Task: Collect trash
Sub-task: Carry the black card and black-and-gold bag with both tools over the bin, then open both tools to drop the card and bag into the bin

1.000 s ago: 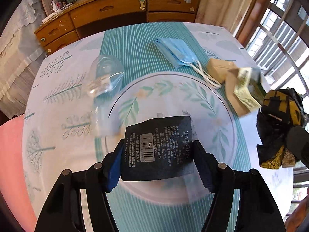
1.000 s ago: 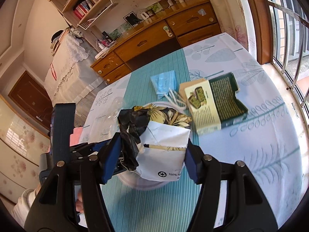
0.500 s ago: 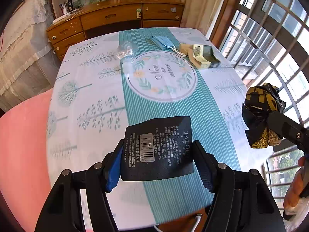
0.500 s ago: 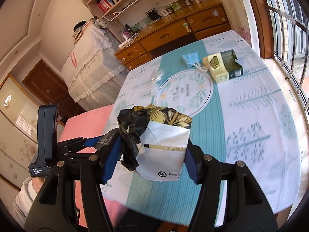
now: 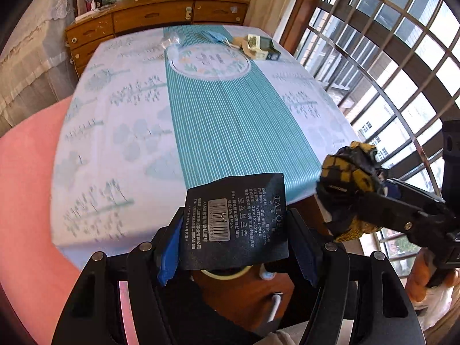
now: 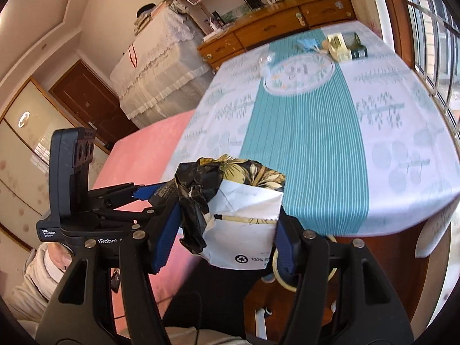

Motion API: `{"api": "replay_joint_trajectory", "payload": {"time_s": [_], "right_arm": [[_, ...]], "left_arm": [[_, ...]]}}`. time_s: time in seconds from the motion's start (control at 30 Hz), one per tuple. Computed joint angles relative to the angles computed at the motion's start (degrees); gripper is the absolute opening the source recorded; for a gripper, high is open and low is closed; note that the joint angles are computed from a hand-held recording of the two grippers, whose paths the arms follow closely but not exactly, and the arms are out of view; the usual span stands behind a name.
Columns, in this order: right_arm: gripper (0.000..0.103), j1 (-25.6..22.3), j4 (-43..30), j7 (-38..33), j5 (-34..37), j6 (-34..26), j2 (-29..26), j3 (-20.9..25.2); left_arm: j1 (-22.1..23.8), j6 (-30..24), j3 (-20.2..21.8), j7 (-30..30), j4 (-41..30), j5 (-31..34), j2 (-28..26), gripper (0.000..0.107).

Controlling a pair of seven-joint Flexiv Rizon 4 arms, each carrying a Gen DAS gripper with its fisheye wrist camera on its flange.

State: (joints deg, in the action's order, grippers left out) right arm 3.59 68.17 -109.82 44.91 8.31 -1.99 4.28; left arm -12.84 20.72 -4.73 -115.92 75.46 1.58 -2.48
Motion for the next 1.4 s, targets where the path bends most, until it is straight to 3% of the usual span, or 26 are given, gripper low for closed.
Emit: {"api": "replay_joint_trajectory", "payload": {"time_s": [0.27,0.47,0.53,0.67,1.03,1.17,1.4], "right_arm": [[0.057,0.8,16.3,-1.5,-4.4,4.0,5.2,0.1],[0.057,2.7,24.2,0.9,-10.1,10.0,3.8,0.9],[0.057,3.0,26.1,1.9,-11.6,12.3,2.7,1.1],[0.057,3.6,28.1,3.3,-14.1,16.9,0.0,1.7],[0.057,3.2,31.9,5.5,-16.0,28.6,-9.2,3.8],[0.058,2.6,31.3,7.1,-15.9,30.6,-12.7,4.8],[0.059,1.9,29.4,8.6,-16.8,31.5,-17.6,6.7]], "left_arm": [[-2.3,10.1,-0.7,-2.4,16.4,0.4,3.5,0.068],[-3.1,17.7,-1.3,-3.6,22.4,-0.8,0.2,0.068],[-3.4,17.9,-1.3,-5.3,22.4,0.8,-1.7,0.068],[-3.6,22.1,-0.7,-5.5,25.7,-2.5,-4.9,0.068],[-5.5,28.8,1.2,-10.9,29.5,-0.1,-13.1,0.069],[-5.5,31.9,1.0,-10.9,31.3,-2.3,-15.6,0.07],[-5.6,28.8,1.6,-8.8,28.3,-3.0,-19.2,0.071]]}}
